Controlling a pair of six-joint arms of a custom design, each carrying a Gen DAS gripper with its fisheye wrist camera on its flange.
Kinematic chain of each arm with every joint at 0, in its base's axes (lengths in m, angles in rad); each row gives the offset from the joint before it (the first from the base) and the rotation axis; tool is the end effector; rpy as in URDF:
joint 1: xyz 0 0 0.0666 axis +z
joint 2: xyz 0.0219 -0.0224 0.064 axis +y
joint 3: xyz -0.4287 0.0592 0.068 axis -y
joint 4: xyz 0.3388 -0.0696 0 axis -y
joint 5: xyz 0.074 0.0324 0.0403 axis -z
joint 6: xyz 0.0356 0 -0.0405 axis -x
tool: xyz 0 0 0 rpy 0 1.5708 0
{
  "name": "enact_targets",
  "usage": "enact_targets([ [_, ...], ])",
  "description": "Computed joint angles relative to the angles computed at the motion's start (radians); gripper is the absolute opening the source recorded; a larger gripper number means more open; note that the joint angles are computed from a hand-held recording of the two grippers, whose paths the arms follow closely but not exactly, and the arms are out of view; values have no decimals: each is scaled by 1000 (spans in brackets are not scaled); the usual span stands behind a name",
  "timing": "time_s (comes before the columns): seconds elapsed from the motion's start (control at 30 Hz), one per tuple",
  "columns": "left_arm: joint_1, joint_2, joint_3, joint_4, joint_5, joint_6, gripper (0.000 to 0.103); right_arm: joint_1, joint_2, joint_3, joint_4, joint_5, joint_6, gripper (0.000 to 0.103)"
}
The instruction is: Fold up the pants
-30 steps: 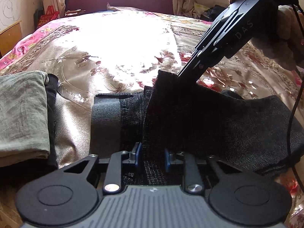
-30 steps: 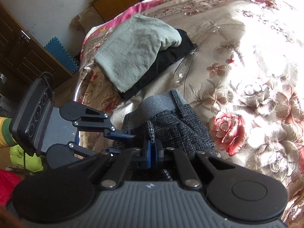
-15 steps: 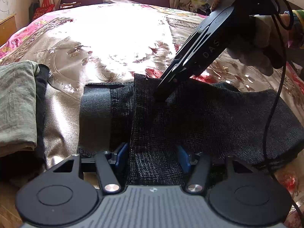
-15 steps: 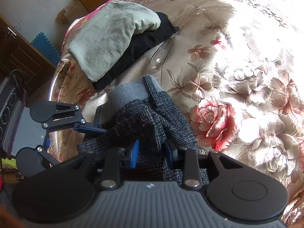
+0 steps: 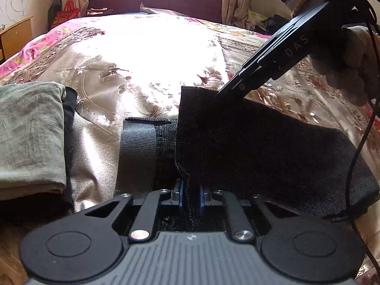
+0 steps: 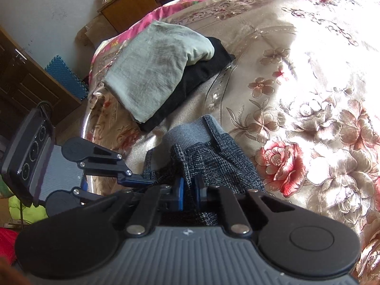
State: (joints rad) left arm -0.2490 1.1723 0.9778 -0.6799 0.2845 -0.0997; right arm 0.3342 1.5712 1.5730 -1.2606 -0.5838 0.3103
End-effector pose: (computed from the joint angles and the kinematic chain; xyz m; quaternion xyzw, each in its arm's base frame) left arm 0.3074 -0.0889 0.4035 0.2091 0.9080 -0.1581 0.3269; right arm 0.4287 0.1692 0.4611 -0.3420 0.8832 0.2860 0.1454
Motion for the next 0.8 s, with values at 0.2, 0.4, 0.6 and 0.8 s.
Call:
enact_targets([
  [0.2,51,21,33,9,-18,-10,28,13,22,14,95,18,-11,10],
  [0.4,12,22,28,13,-139,-2,38,-13,12,-48,227,154,-177,15],
  [0.6,-54,-26,56,-11,-275,-52,38,-200,-212,-199,191,198,-317,19],
  [0.8,-194,-4,89,-16,-237,-21,38,-487,-473,-456,64,274,-477,24],
])
